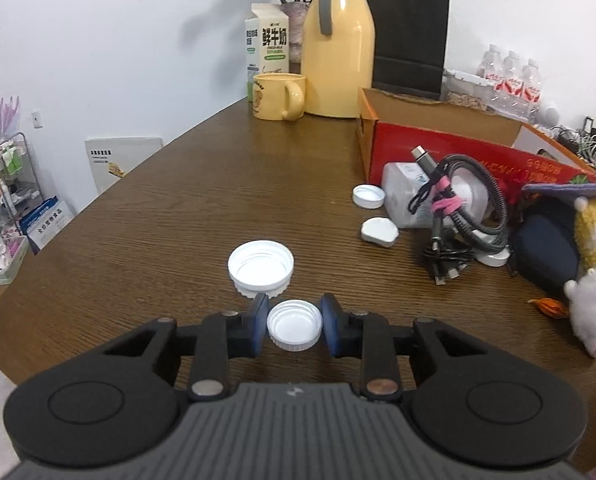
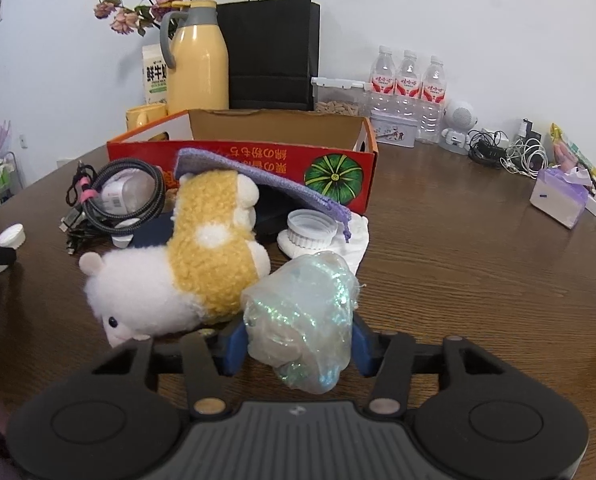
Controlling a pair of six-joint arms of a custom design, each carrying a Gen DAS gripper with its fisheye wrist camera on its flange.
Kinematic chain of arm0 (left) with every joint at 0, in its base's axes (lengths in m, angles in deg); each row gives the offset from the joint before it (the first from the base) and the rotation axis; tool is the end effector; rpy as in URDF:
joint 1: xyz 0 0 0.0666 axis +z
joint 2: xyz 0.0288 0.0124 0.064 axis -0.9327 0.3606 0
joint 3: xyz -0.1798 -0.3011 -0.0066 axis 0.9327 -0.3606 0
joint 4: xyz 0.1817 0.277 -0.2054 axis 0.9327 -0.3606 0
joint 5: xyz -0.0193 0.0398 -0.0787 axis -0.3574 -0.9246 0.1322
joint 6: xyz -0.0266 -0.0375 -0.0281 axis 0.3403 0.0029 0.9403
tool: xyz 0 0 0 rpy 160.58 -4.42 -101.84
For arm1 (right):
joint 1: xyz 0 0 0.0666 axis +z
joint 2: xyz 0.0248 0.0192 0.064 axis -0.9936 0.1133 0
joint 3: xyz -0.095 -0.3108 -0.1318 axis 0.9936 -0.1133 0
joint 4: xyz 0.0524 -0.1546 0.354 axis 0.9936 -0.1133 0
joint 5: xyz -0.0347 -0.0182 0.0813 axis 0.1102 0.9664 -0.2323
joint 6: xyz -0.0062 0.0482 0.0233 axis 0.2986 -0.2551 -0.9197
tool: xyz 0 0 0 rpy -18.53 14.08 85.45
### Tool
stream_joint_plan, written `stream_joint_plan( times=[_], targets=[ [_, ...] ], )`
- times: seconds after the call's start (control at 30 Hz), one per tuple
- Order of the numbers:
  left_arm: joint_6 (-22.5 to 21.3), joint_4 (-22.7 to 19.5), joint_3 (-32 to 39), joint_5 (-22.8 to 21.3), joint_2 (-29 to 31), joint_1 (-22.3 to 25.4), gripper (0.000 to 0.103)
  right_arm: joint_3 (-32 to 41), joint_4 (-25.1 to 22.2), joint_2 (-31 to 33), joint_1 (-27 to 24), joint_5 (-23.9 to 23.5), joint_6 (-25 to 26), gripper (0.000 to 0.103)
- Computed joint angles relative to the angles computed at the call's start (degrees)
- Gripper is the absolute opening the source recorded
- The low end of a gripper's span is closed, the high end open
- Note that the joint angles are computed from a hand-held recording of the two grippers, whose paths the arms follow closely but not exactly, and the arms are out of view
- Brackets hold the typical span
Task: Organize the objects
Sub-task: 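Grasp the plastic-wrapped item with the right tool while the left tool grasps a white cap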
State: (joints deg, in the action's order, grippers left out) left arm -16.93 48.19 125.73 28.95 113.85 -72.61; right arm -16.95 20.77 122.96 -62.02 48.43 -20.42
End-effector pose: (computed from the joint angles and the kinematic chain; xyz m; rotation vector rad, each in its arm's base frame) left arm 0.5995 -0.0462 0.2486 0.3105 2.1965 -0.1712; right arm 0.4749 0.1676 0.2236 0.2711 2.1896 -0.1741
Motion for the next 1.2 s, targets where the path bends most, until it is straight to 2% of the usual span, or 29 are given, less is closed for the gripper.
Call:
stream_joint_plan(
  times=[0.17,0.33,0.53,0.67,0.8,0.9,0.97,1.03,1.13,1.2],
  targets=[
    [-0.46,2.83,-1.31,3.18,-2.54,0.15,0.029,-2.26,3.27,-2.9,-0.29,1.18,2.36,0.046],
    [0.32,6.07,1.86,5.6,-2.23,-1.21,0.029,-1.01,9.14,-3.41,-1.04,1.93,9.41,0.046],
    [3.44,7.45,11.77,8.31,2.64,-4.51,0.029,6.86,14.49,1.25,-3.08,-0.42,16.93,0.046],
    [6.76,5.66,20.82,8.52,8.15,-6.81,0.029,16.09,13.15,7.15,-5.78,-3.89,17.95,0.046],
    [7.97,0.99,31.44,6.9,15.19,-9.22,0.029,26.78,7.89,14.67,-8.51,-7.18,16.58,0.046],
    [8.33,-4.78,41.55,5.17,22.05,-10.74,0.029,35.06,2.37,20.76,-10.32,-9.78,14.7,0.046],
    [8.35,-9.64,49.62,2.68,27.39,-11.76,0.029,40.99,-1.88,25.17,-11.61,-11.84,12.26,0.046],
    [8.46,-16.74,60.09,0.73,33.79,-12.47,0.029,45.57,-5.15,28.85,-12.27,-12.85,10.4,0.046],
    [8.19,-25.25,73.77,-0.37,42.06,-12.77,0.029,48.29,-7.4,31.74,-12.64,-12.86,9.98,0.046],
    [7.4,-26.55,75.5,-0.7,43.23,-12.81,0.029,49.33,-9.0,32.57,-12.87,-13.96,9.68,0.051]
  ],
)
